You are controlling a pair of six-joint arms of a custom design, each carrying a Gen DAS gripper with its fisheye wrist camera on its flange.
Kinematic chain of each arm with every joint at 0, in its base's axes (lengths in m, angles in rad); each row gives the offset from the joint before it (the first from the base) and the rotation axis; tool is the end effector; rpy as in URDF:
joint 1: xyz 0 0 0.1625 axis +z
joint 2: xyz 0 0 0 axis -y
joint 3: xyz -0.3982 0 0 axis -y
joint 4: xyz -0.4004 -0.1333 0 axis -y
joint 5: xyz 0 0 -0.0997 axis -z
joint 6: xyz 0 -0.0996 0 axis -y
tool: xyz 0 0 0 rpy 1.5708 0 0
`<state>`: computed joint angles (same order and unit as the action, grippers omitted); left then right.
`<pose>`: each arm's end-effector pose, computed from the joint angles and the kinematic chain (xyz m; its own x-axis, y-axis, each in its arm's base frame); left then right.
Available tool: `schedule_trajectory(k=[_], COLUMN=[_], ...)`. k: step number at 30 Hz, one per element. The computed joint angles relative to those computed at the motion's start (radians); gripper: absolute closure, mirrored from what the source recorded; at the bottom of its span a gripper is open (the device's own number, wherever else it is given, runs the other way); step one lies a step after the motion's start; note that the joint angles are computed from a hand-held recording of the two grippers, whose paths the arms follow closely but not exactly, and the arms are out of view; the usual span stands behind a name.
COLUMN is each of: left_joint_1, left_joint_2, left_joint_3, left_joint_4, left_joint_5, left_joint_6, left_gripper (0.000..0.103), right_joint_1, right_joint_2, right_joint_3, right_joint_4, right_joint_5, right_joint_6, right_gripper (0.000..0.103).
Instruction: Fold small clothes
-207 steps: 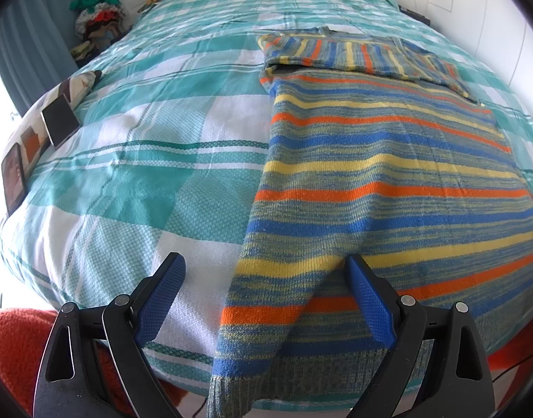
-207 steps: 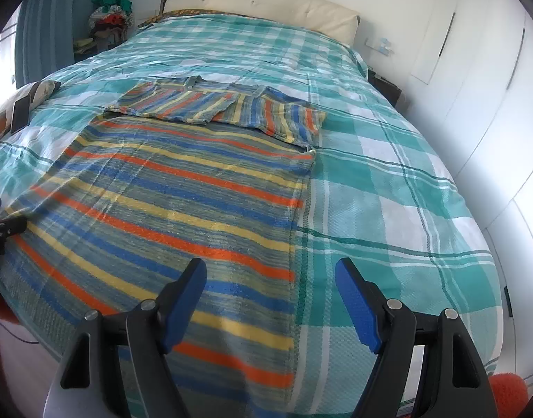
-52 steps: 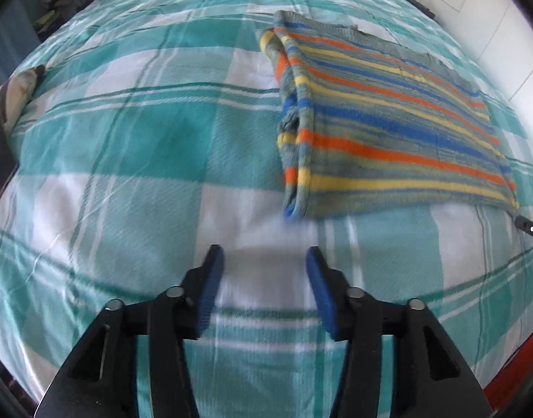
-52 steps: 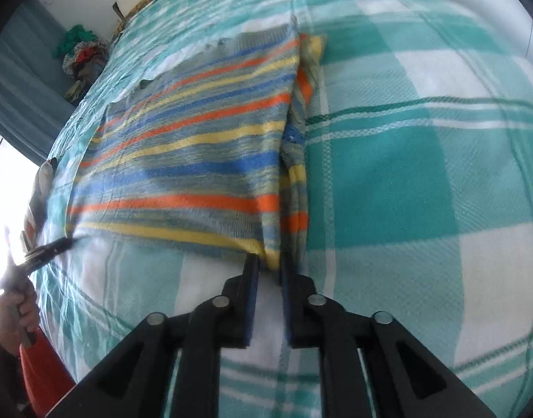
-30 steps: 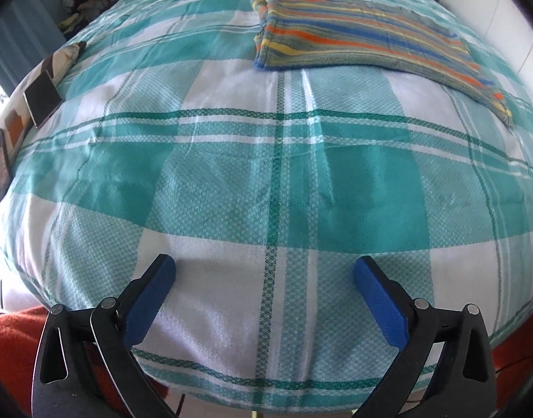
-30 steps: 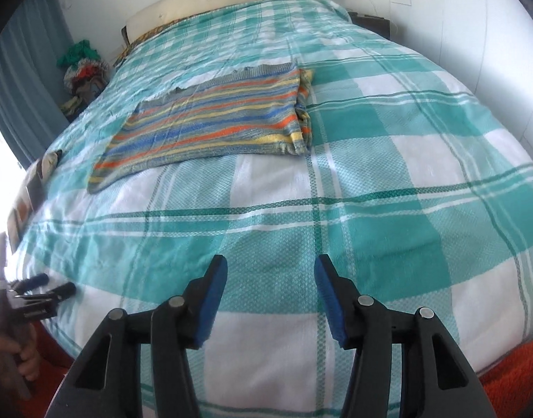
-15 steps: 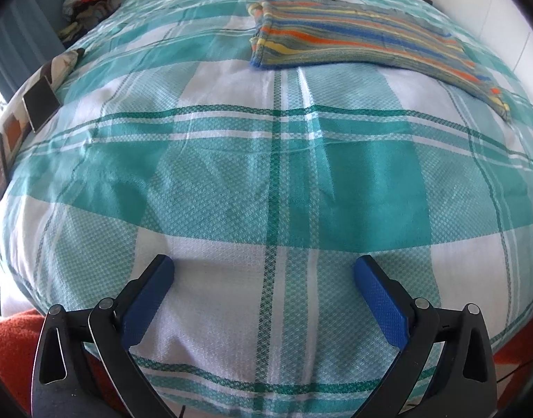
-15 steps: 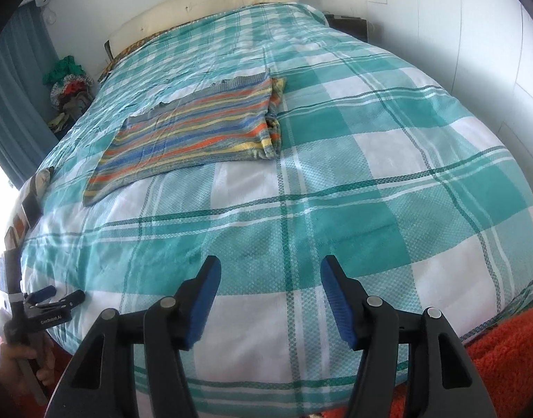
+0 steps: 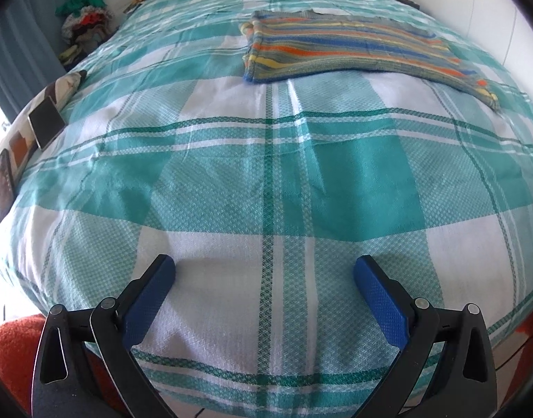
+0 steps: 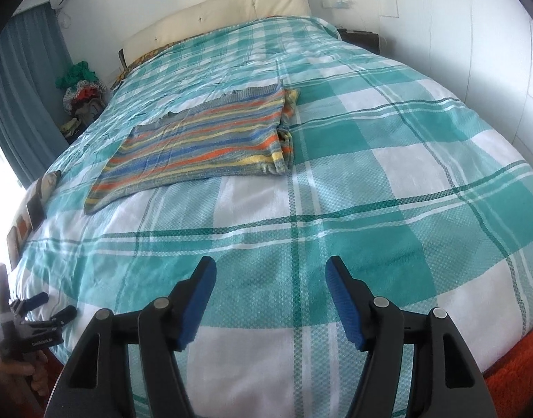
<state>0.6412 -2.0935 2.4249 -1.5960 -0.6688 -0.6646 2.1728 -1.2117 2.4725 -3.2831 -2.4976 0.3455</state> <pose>-0.0789 -0.3227 0.2883 -0.6140 0.1507 -0.7748 0.4896 0.8426 -0.2241 0.2582 -0.2811 0.1437 -0.8241 0.2018 0.5293 -0.2449 0.7155 -0.6542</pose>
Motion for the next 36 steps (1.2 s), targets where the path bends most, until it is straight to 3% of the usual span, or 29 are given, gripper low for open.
schedule_trajectory(k=[4, 7, 11, 15, 19, 22, 28, 31, 34, 36], left_joint_1=[-0.041, -0.091, -0.134, -0.16, -0.132, -0.095, -0.032, -0.02, -0.01, -0.004], left_joint_2=[-0.014, -0.046, 0.004, 0.166, 0.424, 0.637, 0.927, 1.005, 1.036, 1.043], left_joint_3=[-0.015, 0.0, 0.02, 0.016, -0.057, -0.139, -0.265, -0.283, -0.282, -0.289], left_joint_4=[0.046, 0.014, -0.102, -0.329, -0.641, -0.812, -1.022, -1.092, -1.172, -1.184], left_joint_5=[0.005, -0.011, -0.075, -0.131, -0.202, -0.215, -0.253, -0.258, -0.289, -0.333], left_joint_6=[-0.032, -0.014, 0.098, 0.352, 0.643, 0.77, 0.906, 0.982, 1.02, 1.022], left_gripper=[0.001, 0.001, 0.001, 0.002, 0.002, 0.002, 0.002, 0.007, 0.011, 0.03], right_joint_1=[-0.014, -0.013, -0.027, -0.082, -0.195, -0.297, -0.452, -0.512, -0.54, -0.555], right_joint_2=[-0.019, -0.033, -0.076, -0.162, -0.246, -0.274, -0.179, -0.096, -0.021, 0.032], right_joint_3=[0.011, 0.025, 0.04, 0.053, -0.017, -0.121, -0.376, -0.511, -0.601, -0.659], right_joint_4=[-0.016, -0.056, -0.036, 0.015, 0.118, 0.232, 0.422, 0.54, 0.587, 0.609], right_joint_5=[0.017, 0.021, 0.034, 0.112, 0.226, 0.346, 0.531, 0.609, 0.636, 0.66], right_joint_6=[-0.002, -0.016, 0.018, 0.031, -0.101, -0.195, -0.315, -0.323, -0.328, -0.317], right_gripper=[0.033, 0.029, 0.029, 0.029, 0.029, 0.029, 0.029, 0.03, 0.032, 0.035])
